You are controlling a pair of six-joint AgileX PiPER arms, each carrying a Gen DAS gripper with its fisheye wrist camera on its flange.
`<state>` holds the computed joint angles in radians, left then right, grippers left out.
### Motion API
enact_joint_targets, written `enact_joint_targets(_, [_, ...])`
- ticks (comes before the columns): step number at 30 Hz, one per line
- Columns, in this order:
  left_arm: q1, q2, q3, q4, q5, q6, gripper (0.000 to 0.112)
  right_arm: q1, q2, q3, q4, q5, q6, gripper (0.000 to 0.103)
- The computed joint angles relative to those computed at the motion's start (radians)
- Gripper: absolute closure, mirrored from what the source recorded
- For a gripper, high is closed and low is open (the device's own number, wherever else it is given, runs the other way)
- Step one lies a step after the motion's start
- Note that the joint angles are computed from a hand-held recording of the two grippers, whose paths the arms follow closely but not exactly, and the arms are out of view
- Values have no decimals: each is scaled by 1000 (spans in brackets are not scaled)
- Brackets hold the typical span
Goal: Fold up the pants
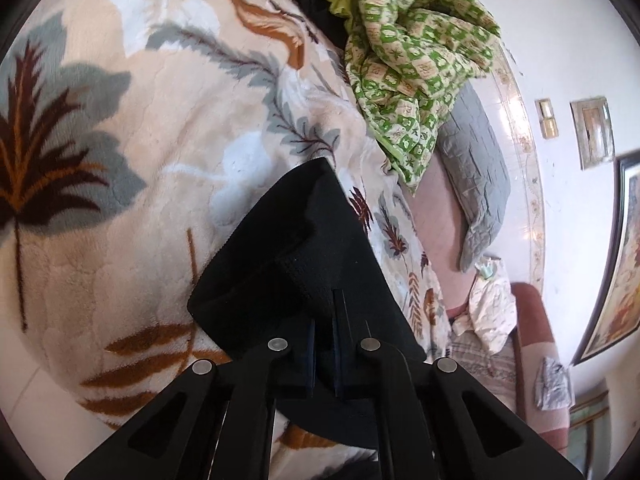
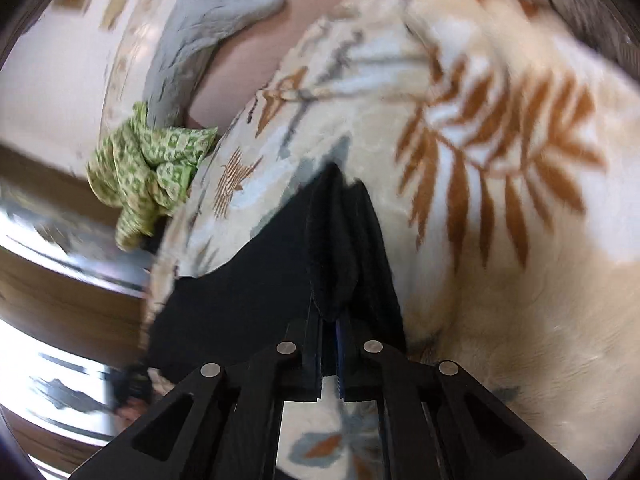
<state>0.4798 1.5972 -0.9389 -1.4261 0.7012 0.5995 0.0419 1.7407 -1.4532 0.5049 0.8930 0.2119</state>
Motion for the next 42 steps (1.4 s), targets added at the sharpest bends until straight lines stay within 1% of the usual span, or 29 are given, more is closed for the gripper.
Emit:
enact_joint_targets(1, [1, -17, -7, 33, -1, -21, 109, 12, -28, 2, -41, -15, 13, 100])
enact_joint_targets(3, [12, -51, -11, 71, 27, -47, 109, 15, -69, 10, -78, -31, 24, 100])
enact_joint_targets(4, [17, -72, -6, 87, 37, -58, 109, 11, -86, 16, -90, -32, 28, 100])
enact_joint_targets(6, [18, -92, 7, 116, 34, -69, 109, -4, -88, 20, -91, -13, 29, 100])
enact_joint_targets(8, [18, -57, 5, 153, 27, -88, 109, -2, -66, 4, -114, 30, 39, 100])
enact_joint_targets(10, [37, -16, 24, 122, 51, -89, 109, 7, -47, -16, -138, 55, 58, 100])
enact_joint_targets(12, [40, -37, 41, 107, 50, -84, 109, -1, -67, -6, -126, 36, 47, 100])
enact_joint_targets(14, [20, -64, 30, 146, 24, -89, 109, 6, -81, -8, -136, 21, 45, 100])
enact_joint_targets(16, [4, -38, 3, 205, 12, -132, 109, 9, -58, -18, -159, 50, 71, 100])
enact_joint_targets(18, [5, -33, 4, 201, 14, -136, 109, 8, -47, -21, -153, 60, 84, 100])
enact_joint_targets(21, [-9, -69, 17, 208, -6, -132, 109, 3, -84, -3, -139, 31, 63, 100])
enact_joint_targets(23, [-8, -51, 24, 203, -14, -118, 106, 9, -66, -5, -160, 53, 86, 100])
enact_joint_targets(25, [14, -27, 35, 147, 11, -71, 103, 15, -34, -24, -186, 92, 109, 99])
enact_joint_targets(26, [17, -27, 24, 161, 17, -84, 101, 20, -40, -23, -210, 89, 126, 97])
enact_joint_targets(27, [13, -42, 12, 215, 4, -124, 99, 32, -51, -27, -261, 84, 161, 92])
enact_joint_targets(28, [-1, -77, 3, 309, -39, -194, 97, 51, -67, -35, -352, 78, 228, 92])
enact_joint_targets(30, [-44, -146, 3, 509, -149, -353, 90, 83, -88, -51, -509, 74, 331, 92])
enact_joint_targets(31, [-72, -190, 23, 609, -236, -423, 86, 92, -99, -52, -547, 55, 351, 92])
enact_joint_targets(32, [-103, -238, 42, 709, -325, -495, 86, 101, -108, -49, -565, 25, 355, 92])
enact_joint_targets(33, [-138, -263, 47, 809, -374, -593, 86, 116, -104, -58, -564, -2, 325, 92])
enact_joint_targets(34, [-181, -283, 41, 909, -403, -675, 86, 130, -81, -83, -537, -8, 260, 92])
enact_joint_targets(35, [-236, -288, 32, 969, -431, -717, 87, 149, -47, -120, -496, 4, 188, 92])
enact_joint_targets(36, [-292, -276, 17, 994, -440, -719, 89, 184, 6, -172, -457, 39, 107, 96])
enact_joint_targets(37, [-335, -254, 2, 1014, -432, -709, 97, 209, 44, -213, -458, 76, 66, 100])
enact_joint_targets(38, [-371, -225, -7, 1074, -430, -738, 99, 240, 78, -246, -499, 115, 60, 100])
enact_joint_targets(39, [-387, -195, 4, 1108, -444, -753, 99, 263, 115, -271, -557, 161, 76, 100])
enact_joint_targets(40, [-380, -161, 20, 1102, -450, -751, 101, 263, 139, -290, -583, 199, 98, 102])
enact_joint_targets(41, [-369, -123, 39, 1056, -461, -736, 103, 244, 140, -276, -589, 204, 119, 103])
enact_joint_targets(42, [-367, -123, 75, 970, -512, -685, 103, 214, 124, -250, -555, 173, 134, 103])
